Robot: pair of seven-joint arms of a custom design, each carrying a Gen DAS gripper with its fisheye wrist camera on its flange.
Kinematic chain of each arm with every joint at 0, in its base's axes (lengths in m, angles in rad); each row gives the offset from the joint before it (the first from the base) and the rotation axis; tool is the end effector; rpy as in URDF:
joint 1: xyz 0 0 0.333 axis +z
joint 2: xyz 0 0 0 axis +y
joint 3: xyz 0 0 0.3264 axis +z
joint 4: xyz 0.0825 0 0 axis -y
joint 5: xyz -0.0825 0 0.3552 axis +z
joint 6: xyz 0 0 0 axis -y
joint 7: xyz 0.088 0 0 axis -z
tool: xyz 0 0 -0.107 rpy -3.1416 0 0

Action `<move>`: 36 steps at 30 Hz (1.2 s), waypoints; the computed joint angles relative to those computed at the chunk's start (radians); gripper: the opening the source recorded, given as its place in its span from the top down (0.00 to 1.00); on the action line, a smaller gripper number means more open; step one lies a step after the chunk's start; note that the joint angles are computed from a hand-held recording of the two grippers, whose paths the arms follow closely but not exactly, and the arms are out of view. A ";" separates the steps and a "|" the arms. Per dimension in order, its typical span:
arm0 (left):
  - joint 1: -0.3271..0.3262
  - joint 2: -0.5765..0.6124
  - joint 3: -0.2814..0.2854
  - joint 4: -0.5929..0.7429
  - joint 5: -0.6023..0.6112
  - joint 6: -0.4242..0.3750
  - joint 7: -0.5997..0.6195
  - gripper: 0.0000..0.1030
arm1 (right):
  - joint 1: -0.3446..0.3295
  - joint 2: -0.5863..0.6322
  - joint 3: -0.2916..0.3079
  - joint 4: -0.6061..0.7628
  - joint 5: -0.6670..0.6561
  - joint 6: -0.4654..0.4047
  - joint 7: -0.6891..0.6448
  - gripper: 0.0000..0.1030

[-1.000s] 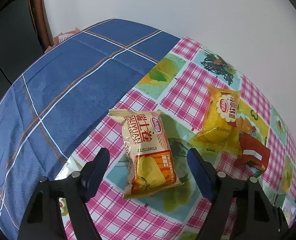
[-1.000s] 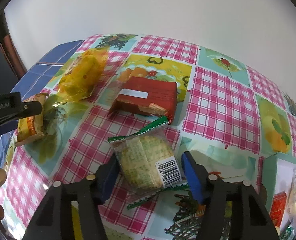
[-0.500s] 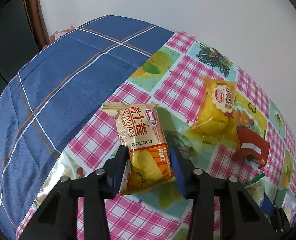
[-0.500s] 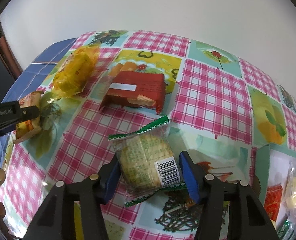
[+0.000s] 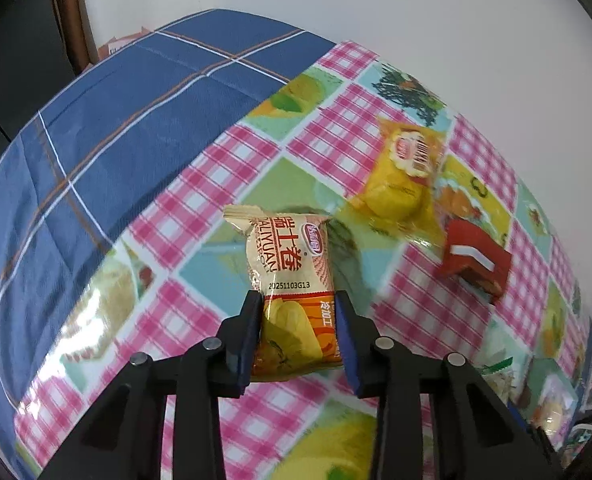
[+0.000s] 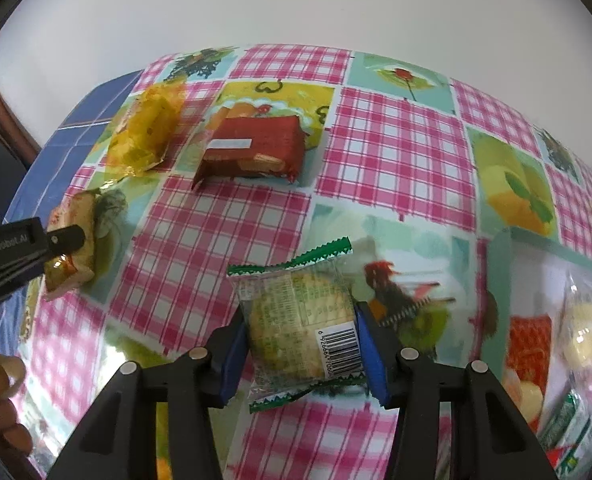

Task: Organize snacks
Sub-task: 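Lift the pastry pack with the left tool while the right tool lifts the biscuit pack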

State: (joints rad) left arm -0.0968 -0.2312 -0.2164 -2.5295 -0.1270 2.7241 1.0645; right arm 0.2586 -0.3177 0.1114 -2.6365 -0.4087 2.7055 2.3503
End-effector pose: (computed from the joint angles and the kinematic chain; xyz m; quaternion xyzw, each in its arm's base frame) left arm 0.4291 -0.1365 0.4315 -0.7849 0.5829 -0.1996 0.0651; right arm 0.3799 0.1628 0.4184 -0.6640 0.7118 -0.1720 0.1514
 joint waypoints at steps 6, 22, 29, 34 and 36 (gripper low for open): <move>-0.035 -0.064 -0.026 -0.020 -0.022 -0.019 -0.010 0.68 | 0.027 -0.127 -0.021 -0.048 0.071 -0.071 -0.027 0.49; -0.048 -0.149 -0.026 -0.075 -0.041 -0.010 0.023 0.81 | 0.034 -0.332 -0.046 -0.162 0.185 -0.160 -0.042 0.49; -0.004 -0.129 -0.050 -0.058 0.016 -0.018 0.000 0.47 | 0.037 -0.295 -0.057 -0.155 0.210 -0.138 -0.063 0.49; -0.002 -0.086 -0.085 -0.036 0.098 -0.036 -0.023 0.43 | 0.041 -0.293 -0.058 -0.154 0.221 -0.133 -0.081 0.49; -0.009 -0.065 -0.090 -0.030 0.118 -0.039 -0.036 0.43 | 0.038 -0.293 -0.057 -0.153 0.222 -0.137 -0.084 0.49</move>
State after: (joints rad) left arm -0.1061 -0.2960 -0.3062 -2.5598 -0.0086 2.6853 1.0282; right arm 0.2964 -0.6108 0.0543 -2.7899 -0.1868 2.5683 2.2659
